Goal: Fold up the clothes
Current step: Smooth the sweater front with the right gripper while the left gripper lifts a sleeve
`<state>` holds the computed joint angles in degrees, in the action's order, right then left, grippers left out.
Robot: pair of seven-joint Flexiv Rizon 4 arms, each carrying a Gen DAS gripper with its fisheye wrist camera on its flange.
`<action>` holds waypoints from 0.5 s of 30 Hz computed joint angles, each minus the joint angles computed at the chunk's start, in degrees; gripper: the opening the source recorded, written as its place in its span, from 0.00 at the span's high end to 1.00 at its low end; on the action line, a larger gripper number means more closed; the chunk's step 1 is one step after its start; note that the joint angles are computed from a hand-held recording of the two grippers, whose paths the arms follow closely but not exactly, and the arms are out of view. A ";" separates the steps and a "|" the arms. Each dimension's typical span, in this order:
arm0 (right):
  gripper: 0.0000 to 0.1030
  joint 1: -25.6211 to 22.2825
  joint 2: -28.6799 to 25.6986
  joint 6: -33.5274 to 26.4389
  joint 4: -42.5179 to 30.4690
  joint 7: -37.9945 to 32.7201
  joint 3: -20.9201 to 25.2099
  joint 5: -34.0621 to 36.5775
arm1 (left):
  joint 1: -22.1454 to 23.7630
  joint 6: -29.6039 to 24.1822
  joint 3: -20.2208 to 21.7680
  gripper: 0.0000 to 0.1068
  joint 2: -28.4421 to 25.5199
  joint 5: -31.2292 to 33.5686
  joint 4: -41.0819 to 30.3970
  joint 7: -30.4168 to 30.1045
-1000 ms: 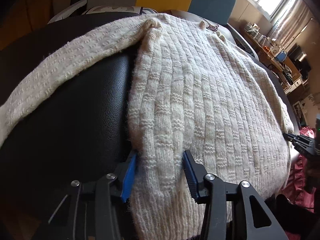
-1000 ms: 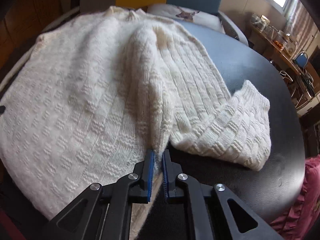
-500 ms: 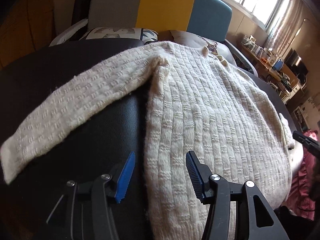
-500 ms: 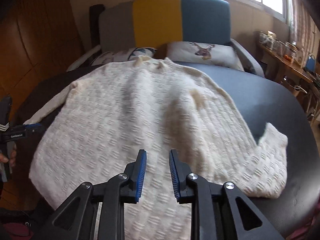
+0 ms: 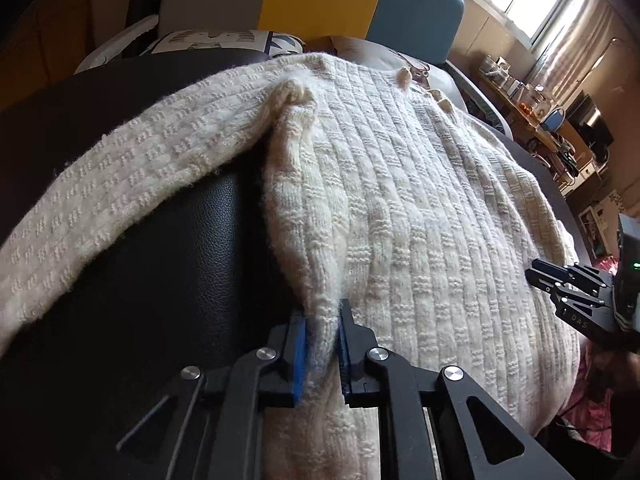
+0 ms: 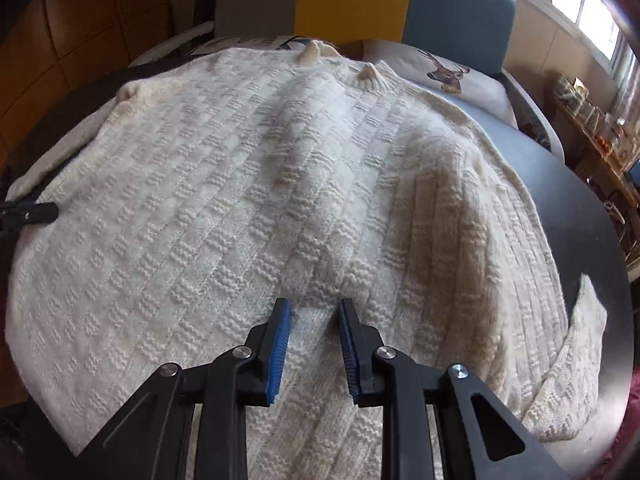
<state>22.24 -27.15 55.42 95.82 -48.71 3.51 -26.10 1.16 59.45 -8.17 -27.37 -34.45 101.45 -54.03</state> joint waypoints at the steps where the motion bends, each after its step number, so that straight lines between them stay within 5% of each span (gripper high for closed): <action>1: 0.78 -0.30 0.53 0.32 0.91 0.13 0.00 0.22 | 0.18 -0.25 -0.15 0.88 0.51 -0.59 0.82 -0.14; 5: 0.78 -1.44 2.27 2.61 3.98 -0.02 -0.05 0.05 | 0.82 2.12 -1.27 0.87 1.57 -3.66 4.00 1.96; 9: 0.75 -0.72 2.53 4.54 5.25 1.90 -1.30 -2.12 | 2.30 1.17 -1.47 0.68 2.15 -8.95 4.18 1.45; 11: 0.75 0.26 2.65 5.58 6.23 4.09 -2.64 -5.29 | 3.67 2.96 -0.99 0.66 2.92 -12.97 4.67 0.43; 15: 0.75 0.16 2.66 7.00 6.97 7.67 -2.96 -7.00 | 4.51 10.17 6.20 0.57 2.91 -9.72 3.73 -10.13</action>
